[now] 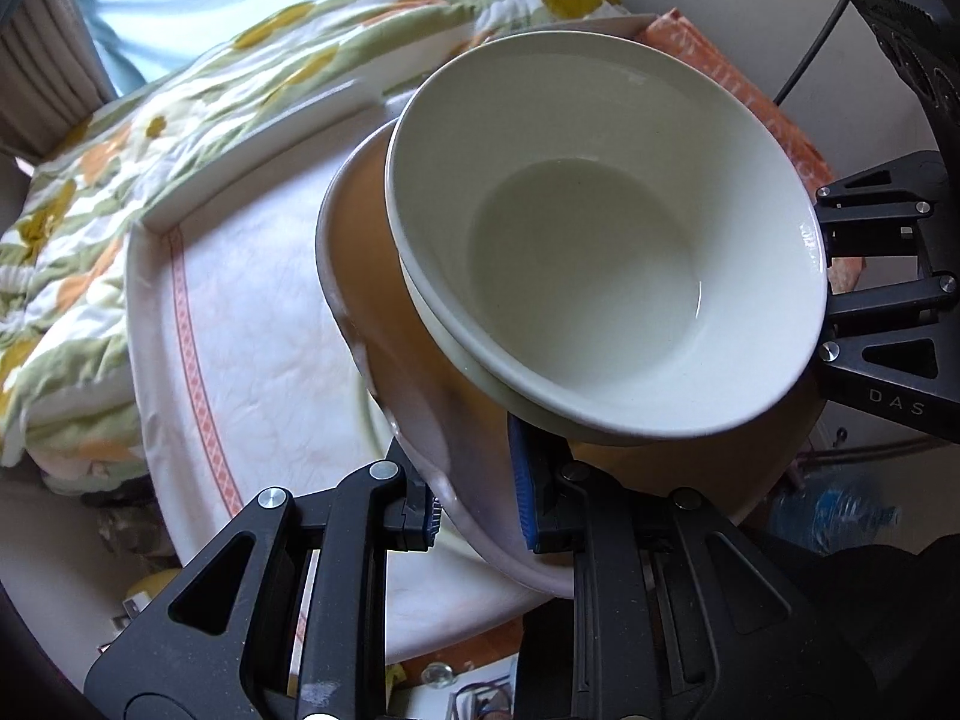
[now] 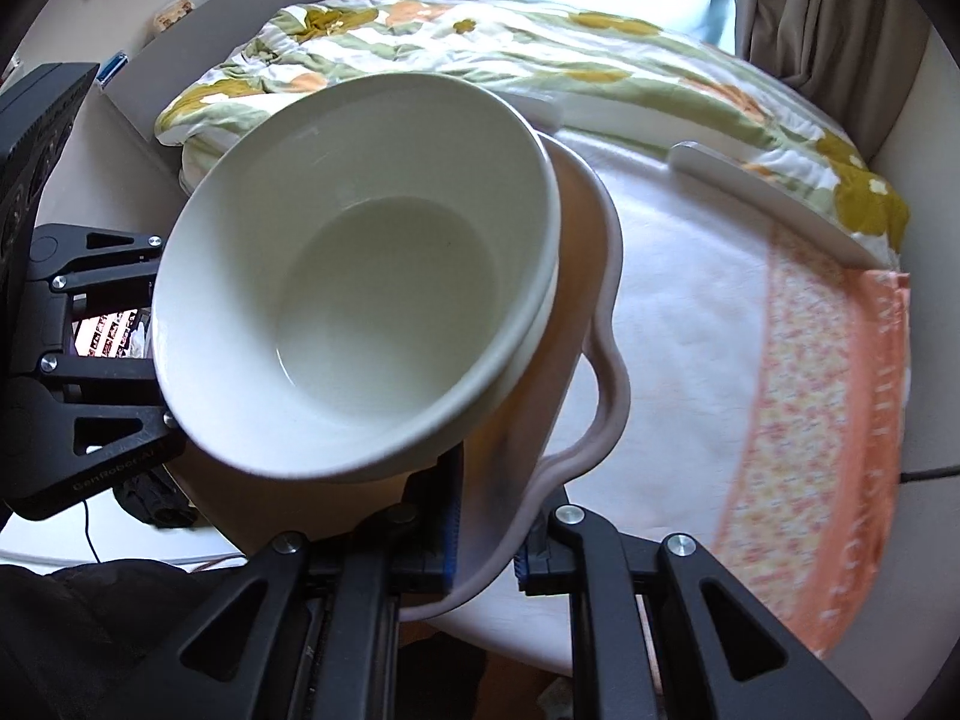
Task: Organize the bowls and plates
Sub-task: 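Lift the basin with bowls using both tools and lower it onto the plate stack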
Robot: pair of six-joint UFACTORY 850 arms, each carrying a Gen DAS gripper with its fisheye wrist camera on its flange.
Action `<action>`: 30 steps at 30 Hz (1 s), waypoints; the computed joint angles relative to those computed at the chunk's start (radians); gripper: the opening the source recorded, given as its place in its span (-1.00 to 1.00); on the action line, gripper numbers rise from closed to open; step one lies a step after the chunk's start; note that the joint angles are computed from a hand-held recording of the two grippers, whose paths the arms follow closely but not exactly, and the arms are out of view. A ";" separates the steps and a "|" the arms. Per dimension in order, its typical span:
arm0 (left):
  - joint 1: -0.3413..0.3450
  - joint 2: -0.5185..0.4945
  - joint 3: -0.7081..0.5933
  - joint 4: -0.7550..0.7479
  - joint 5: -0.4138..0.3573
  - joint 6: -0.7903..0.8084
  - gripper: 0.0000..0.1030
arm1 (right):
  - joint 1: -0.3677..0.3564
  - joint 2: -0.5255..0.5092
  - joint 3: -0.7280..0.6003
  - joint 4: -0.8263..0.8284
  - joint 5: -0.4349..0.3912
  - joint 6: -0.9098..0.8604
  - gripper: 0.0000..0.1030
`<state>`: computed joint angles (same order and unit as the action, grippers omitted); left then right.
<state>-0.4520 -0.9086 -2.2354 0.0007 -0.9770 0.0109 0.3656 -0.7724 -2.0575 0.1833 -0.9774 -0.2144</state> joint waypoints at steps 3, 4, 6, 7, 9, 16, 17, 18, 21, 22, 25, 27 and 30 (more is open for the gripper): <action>0.019 0.028 0.069 -0.023 0.025 0.029 -0.68 | 0.021 -0.015 -0.004 -0.002 0.000 0.042 -0.76; 0.022 0.036 0.088 -0.028 0.034 0.035 -0.68 | 0.027 -0.018 -0.003 -0.005 0.002 0.057 -0.76; 0.026 0.043 0.111 -0.041 0.044 0.049 -0.68 | 0.034 -0.023 -0.001 -0.010 0.006 0.079 -0.76; 0.027 0.043 0.117 -0.050 0.048 0.055 -0.68 | 0.036 -0.028 -0.005 -0.013 0.004 0.088 -0.76; 0.027 0.040 0.122 -0.054 0.060 0.054 -0.68 | 0.037 -0.034 -0.006 -0.022 0.005 0.105 -0.76; 0.027 0.036 0.139 -0.069 0.083 0.068 -0.68 | 0.035 -0.041 0.005 -0.024 0.014 0.116 -0.76; 0.027 0.034 0.137 -0.071 0.081 0.071 -0.68 | 0.034 -0.039 0.011 -0.027 0.018 0.120 -0.76; 0.027 0.030 0.133 -0.075 0.079 0.075 -0.68 | 0.033 -0.038 0.016 -0.027 0.020 0.123 -0.76; 0.025 0.031 0.140 -0.071 0.090 0.080 -0.68 | 0.031 -0.036 0.027 -0.026 0.027 0.128 -0.76; 0.024 0.032 0.143 -0.070 0.092 0.078 -0.68 | 0.031 -0.030 0.039 -0.022 0.033 0.128 -0.76; 0.021 0.033 0.145 -0.064 0.094 0.071 -0.68 | 0.029 -0.028 0.045 -0.013 0.040 0.121 -0.76; 0.015 0.037 0.150 -0.038 0.098 0.046 -0.68 | 0.027 -0.024 0.055 -0.007 0.047 0.119 -0.76; 0.015 0.042 0.160 -0.034 0.108 0.026 -0.68 | 0.028 -0.018 0.066 -0.011 0.060 0.123 -0.75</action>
